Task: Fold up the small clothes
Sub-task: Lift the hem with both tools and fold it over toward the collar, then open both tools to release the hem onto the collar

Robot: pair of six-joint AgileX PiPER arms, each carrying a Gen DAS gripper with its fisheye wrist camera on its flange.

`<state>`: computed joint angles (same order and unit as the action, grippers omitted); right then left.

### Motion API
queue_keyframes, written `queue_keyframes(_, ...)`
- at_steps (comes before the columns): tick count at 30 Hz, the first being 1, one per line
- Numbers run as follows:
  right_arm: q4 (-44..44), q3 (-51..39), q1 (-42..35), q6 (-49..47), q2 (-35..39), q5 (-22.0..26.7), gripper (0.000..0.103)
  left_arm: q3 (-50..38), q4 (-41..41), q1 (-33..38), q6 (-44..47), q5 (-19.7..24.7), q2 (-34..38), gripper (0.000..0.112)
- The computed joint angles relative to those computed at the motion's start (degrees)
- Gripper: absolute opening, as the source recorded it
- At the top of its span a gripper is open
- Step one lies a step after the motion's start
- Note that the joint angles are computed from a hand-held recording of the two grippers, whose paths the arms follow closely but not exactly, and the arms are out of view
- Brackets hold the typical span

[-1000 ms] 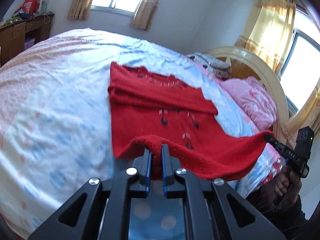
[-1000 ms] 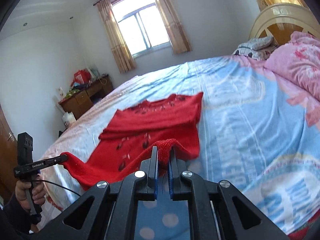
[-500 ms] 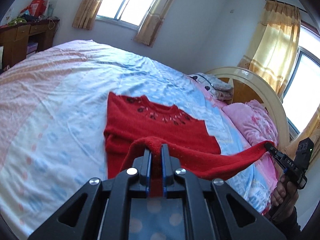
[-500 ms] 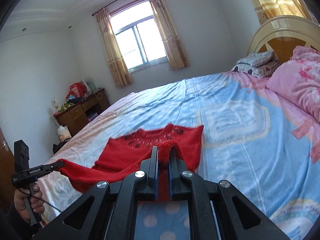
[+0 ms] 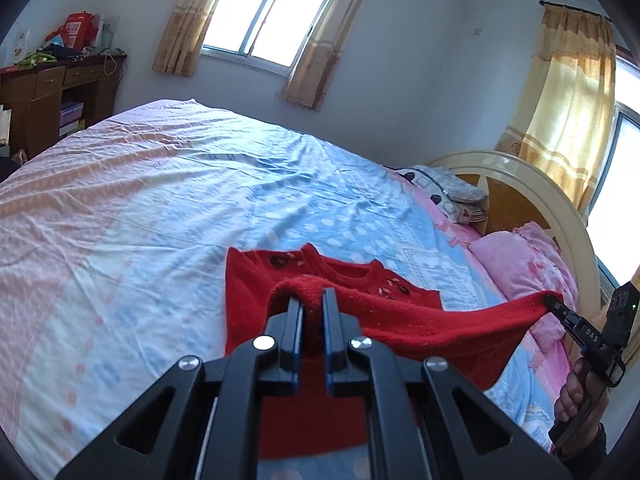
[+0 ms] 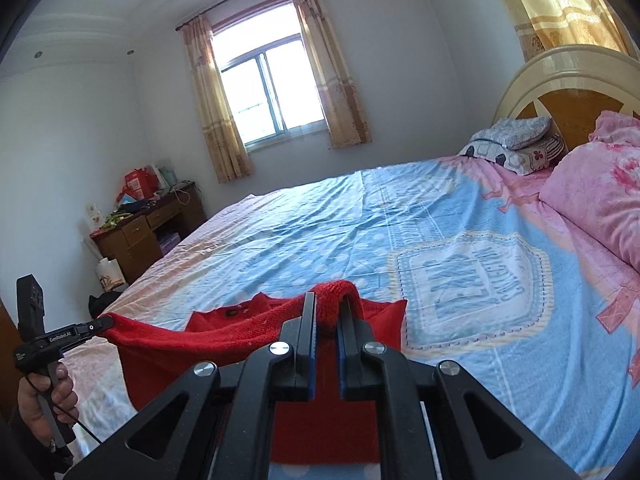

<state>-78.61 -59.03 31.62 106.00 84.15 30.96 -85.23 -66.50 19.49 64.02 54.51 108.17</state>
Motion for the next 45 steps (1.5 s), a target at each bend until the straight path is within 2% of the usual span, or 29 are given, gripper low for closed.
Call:
queue_keyframes(4,2.85,-4.05,-3.51,-4.04,4.36,-2.21,0.007,-4.95,2.34,-2.63,-3.46,-2.98,3.74,0.009)
queue_keyframes(12,18.83,-16.58,-11.5,-21.74,16.41,-6.17,0.007,-16.67,10.33,-8.51,-10.93,-9.58,12.61,0.009)
queue_keyframes(21,38.76,-32.1,-16.69,-42.35,32.0,-3.2,0.007,-32.86,25.08,-13.39,-25.49,-10.31,25.59,0.009)
queue_keyframes(23,44.03,-35.45,-17.75,-47.55,35.16,-2.19,0.007,-34.39,28.46,-14.34,-28.89,-11.69,27.29,0.011)
queue_keyframes(24,45.19,-37.0,-18.1,-48.79,36.53,-1.54,0.007,-34.76,29.77,-14.64,-30.41,-12.39,27.79,0.015)
queue_keyframes(26,48.3,-40.1,-19.09,-51.56,38.98,-0.61,0.009,-37.3,34.94,-15.3,-36.83,-13.13,29.49,0.017)
queue_keyframes(28,48.01,-41.27,-19.53,-50.19,39.92,-0.39,0.015,-39.24,34.39,-14.63,-38.71,-11.88,30.53,0.017)
queue_keyframes(30,43.59,-39.45,-19.17,-44.77,39.1,-1.69,0.032,-37.04,32.03,-13.9,-37.04,-12.78,29.2,0.017)
queue_keyframes(31,42.38,-38.32,-19.01,-43.3,38.52,-2.62,0.038,-34.52,30.53,-13.68,-34.94,-14.13,27.69,0.018)
queue_keyframes(32,41.31,-37.01,-18.74,-42.22,37.9,-3.67,0.049,-30.91,29.08,-13.54,-31.93,-16.08,25.49,0.02)
queue_keyframes(33,40.47,-36.27,-18.42,-41.64,37.6,-4.26,0.054,-29.23,28.87,-13.67,-30.54,-17.3,24.49,0.028)
queue_keyframes(36,36.29,-35.3,-16.67,-39.38,37.55,-4.06,0.054,-21.69,26.57,-14.24,-24.28,-22.64,20.29,0.055)
queue_keyframes(38,38.36,-37.3,-15.5,-44.51,38.86,-2.23,0.054,-19.42,30.34,-15.62,-24.39,-25.2,19.23,0.059)
queue_keyframes(41,41.54,-44.21,-13.49,-53.94,42.98,4.58,0.054,-18.99,42.37,-18.41,-31.09,-28.77,19.65,0.059)
queue_keyframes(45,48.13,-56.61,-13.04,-66.1,50.07,15.04,0.054,-24.42,51.73,-19.91,-39.4,-25.9,23.16,0.059)
